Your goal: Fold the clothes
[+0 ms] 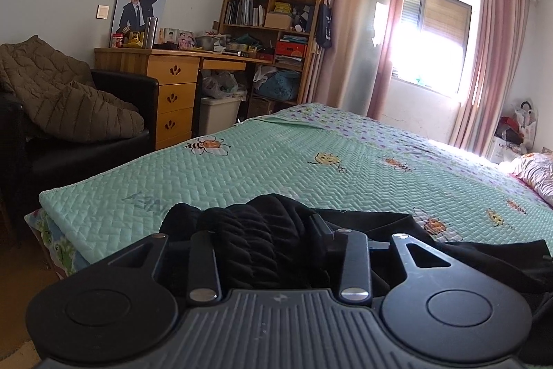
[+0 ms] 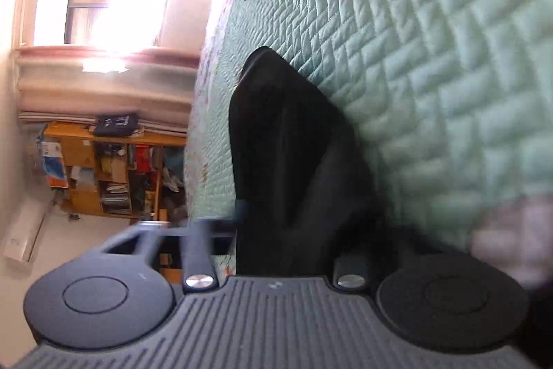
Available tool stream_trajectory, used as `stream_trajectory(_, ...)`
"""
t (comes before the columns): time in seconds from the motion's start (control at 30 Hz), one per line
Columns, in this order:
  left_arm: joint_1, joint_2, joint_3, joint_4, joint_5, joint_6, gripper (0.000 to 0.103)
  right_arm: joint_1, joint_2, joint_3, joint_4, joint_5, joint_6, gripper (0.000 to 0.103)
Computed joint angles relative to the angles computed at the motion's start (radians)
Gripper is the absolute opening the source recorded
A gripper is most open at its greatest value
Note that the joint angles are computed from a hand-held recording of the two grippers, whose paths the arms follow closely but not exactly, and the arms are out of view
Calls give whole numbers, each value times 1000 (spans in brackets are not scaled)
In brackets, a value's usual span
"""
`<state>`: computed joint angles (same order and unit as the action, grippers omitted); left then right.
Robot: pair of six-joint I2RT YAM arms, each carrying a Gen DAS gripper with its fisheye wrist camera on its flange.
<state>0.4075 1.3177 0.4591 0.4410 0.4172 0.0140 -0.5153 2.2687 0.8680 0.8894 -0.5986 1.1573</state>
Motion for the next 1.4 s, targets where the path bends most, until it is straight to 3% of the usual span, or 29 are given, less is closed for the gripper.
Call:
stream_trajectory(0.07,-13,4,5,2,-10,3,40,11,-51,69,-102,59,-114,8)
stream_trajectory(0.2,-36,17,8,18,4,13,40,-43,-225,108,-92,108,-237,8)
stream_trajectory(0.3,-46,38,-7,40,54,28,41,-109,-312,148,-198,129,-336,11)
stream_trajectory(0.4,-54,56,-39,78,78,39,44,-157,-342,156,-444,182,-413,27)
stream_trajectory(0.43,-43,60,-45,80,96,40,44,-165,-353,121,-488,203,-418,35)
stream_trajectory(0.47,-30,64,-50,81,117,41,44,-176,-365,80,-521,215,-421,37)
stream_trajectory(0.53,7,60,-60,64,167,61,44,-200,-414,-77,-463,184,-401,38)
stream_trajectory(0.67,85,34,-82,30,250,96,48,-191,-517,-436,-136,124,-293,40)
stream_trajectory(0.77,128,20,-100,17,292,104,52,-90,-564,-636,114,117,-245,41)
stream_trajectory(0.87,151,4,-118,-5,328,109,52,96,-684,-691,121,156,-296,44)
stream_trajectory(1.0,169,-24,-167,-36,372,159,55,312,-771,-512,-80,5,-503,56)
stream_trajectory(1.07,188,-24,-192,-38,394,186,56,411,-743,-353,-207,-51,-623,72)
stream_trajectory(1.13,208,-12,-211,-23,412,197,57,507,-691,-172,-372,-81,-764,76)
stream_trajectory(1.27,243,37,-214,-42,479,238,57,691,-471,277,-750,-43,-1029,76)
stream_trajectory(1.33,252,54,-213,-86,503,324,57,768,-331,519,-934,-4,-1118,76)
stream_trajectory(1.4,250,65,-218,-134,508,428,57,868,-216,725,-1087,120,-1174,76)
